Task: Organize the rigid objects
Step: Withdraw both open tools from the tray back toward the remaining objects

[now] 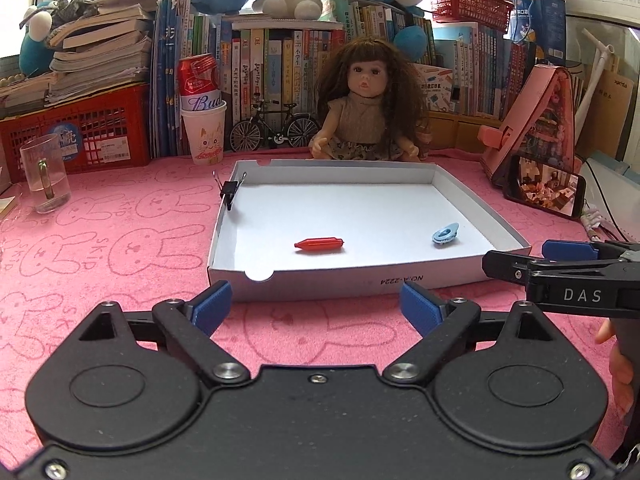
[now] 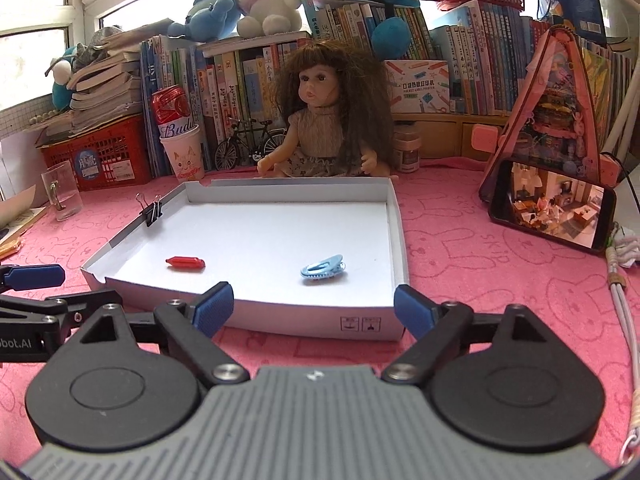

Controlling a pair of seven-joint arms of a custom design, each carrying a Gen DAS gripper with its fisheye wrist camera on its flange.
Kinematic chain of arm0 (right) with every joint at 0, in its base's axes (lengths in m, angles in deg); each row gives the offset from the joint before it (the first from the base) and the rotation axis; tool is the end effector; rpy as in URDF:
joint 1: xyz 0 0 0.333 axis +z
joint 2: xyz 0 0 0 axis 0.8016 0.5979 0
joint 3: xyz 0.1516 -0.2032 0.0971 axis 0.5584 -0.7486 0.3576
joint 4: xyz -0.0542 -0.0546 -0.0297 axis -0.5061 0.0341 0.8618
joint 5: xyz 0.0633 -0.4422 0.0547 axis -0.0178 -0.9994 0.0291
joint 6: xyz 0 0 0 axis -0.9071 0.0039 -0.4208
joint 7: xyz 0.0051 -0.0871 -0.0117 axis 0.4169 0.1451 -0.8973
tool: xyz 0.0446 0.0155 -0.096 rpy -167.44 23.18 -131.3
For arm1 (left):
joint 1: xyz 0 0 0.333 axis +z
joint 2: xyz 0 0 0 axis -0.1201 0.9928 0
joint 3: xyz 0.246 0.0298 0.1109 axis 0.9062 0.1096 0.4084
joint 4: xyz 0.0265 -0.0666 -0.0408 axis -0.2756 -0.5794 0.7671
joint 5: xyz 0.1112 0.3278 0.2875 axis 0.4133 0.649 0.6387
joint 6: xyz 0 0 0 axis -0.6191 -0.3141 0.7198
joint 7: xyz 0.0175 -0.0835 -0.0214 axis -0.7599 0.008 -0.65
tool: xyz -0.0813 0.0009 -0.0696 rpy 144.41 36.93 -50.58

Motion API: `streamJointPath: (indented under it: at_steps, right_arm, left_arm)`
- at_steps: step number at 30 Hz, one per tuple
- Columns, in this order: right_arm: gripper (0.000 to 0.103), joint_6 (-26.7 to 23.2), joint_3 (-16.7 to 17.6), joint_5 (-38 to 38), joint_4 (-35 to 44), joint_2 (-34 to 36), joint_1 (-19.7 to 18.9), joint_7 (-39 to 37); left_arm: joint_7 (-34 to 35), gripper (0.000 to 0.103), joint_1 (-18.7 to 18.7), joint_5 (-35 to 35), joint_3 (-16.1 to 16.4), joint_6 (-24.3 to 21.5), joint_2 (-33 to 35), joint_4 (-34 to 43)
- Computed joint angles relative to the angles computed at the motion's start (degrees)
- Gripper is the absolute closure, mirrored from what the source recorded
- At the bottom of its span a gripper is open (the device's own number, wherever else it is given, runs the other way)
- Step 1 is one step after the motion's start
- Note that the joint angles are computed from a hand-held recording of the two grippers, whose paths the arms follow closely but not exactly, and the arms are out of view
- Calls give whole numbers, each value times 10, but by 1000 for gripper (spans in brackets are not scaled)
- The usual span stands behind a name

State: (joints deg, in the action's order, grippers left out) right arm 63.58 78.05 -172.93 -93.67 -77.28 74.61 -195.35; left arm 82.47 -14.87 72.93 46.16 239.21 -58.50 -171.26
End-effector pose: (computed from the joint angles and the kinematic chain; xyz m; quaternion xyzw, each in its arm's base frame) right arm 0.4688 0.2999 0.3287 -0.5072 0.6949 -0.3806 0.3391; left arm 0.5445 -0.2746 0.3504 -0.4370 0.7564 -0.4350 0.2182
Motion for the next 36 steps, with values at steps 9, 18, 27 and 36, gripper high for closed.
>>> streamJointPath:
  at_steps: [9, 18, 27, 36]
  right_arm:
    - [6, -18, 15, -12, -39, -11, 18, 56]
    - [5, -56, 28, -19, -54, -19, 35, 78]
    - [5, -106, 41, -10, -61, -20, 55, 60]
    - [5, -176, 58, -2, -86, -36, 80, 44]
  left_arm:
    - [183, 13, -50, -187, 29, 56, -27, -84]
    - [223, 13, -37, -222, 17, 95, -40, -124]
    - [216, 13, -27, -252, 11, 122, -49, -157]
    - [219, 16, -13, -267, 12, 140, -78, -201]
